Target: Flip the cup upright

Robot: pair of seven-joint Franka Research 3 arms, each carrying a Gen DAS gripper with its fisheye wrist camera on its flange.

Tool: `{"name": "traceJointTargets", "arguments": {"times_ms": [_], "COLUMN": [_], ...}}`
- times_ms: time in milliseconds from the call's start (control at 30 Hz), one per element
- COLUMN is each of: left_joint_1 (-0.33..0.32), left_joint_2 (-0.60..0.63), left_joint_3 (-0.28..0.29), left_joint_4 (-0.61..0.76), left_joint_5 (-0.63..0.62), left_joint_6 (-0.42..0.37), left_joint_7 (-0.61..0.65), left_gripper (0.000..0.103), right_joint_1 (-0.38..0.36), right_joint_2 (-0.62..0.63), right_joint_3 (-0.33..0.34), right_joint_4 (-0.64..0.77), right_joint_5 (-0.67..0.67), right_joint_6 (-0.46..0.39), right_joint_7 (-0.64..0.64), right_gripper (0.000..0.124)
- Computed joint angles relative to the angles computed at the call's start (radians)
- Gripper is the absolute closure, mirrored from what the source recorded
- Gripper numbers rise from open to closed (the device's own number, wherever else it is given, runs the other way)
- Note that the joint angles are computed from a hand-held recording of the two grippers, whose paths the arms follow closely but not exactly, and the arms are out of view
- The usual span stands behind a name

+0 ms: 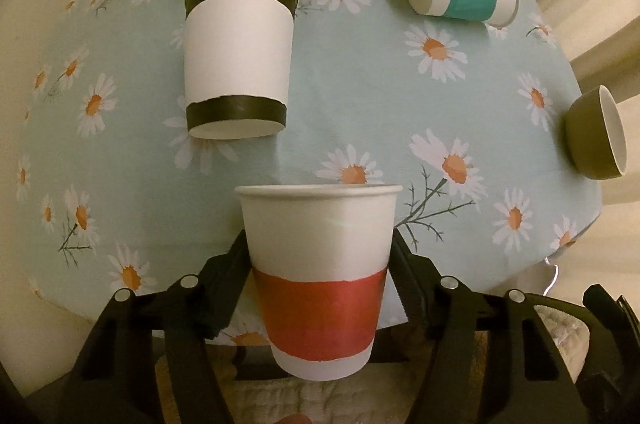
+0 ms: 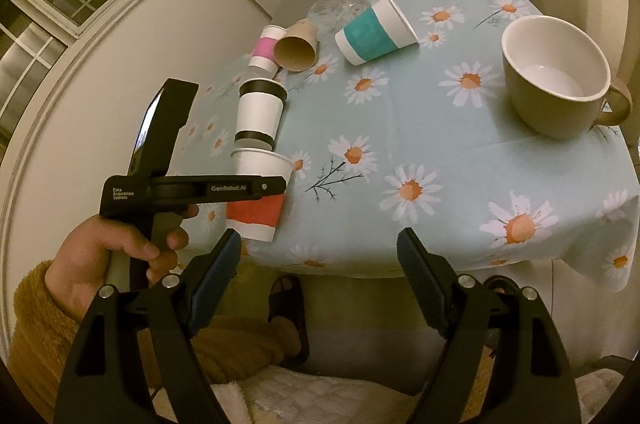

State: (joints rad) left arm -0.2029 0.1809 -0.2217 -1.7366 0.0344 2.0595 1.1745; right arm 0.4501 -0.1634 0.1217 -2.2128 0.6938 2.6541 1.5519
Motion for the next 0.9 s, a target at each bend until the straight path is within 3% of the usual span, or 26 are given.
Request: {"name": "traceJointTargets", "arguments": {"times_ms": [400,533,900], "left_joint_1": [0.028,0.018,-0.008], "left_joint_2": [-0.082,-0.178,-0.4], "left_joint_3": [0.003,0.006,0.021], "left_joint_4": [-0.093,-0.2,-0.516], "left_joint_5": [-0.092,-0.096,-0.001], "left_joint_6": [0.071,0.179,0.643], "left_joint_7": [0.062,0.072,-0.031], "left_gripper": [0.04,0.04,0.04], "right_joint_1": [0.001,0.004,0.002], "right_joint_2": [0.019,0.027,0.049], "right_joint_3": [0.004,0.008,0.019], "right_joint_4": [0.015,0.023,0.031], "right_joint_5": [-0.019,-0.019,-0.081], "right_joint_6": [-0.012,-0.012,-0.013], "right_joint_7": [0.004,-0.006,0.038], "right_gripper": [0.044,0.044,0.044]}}
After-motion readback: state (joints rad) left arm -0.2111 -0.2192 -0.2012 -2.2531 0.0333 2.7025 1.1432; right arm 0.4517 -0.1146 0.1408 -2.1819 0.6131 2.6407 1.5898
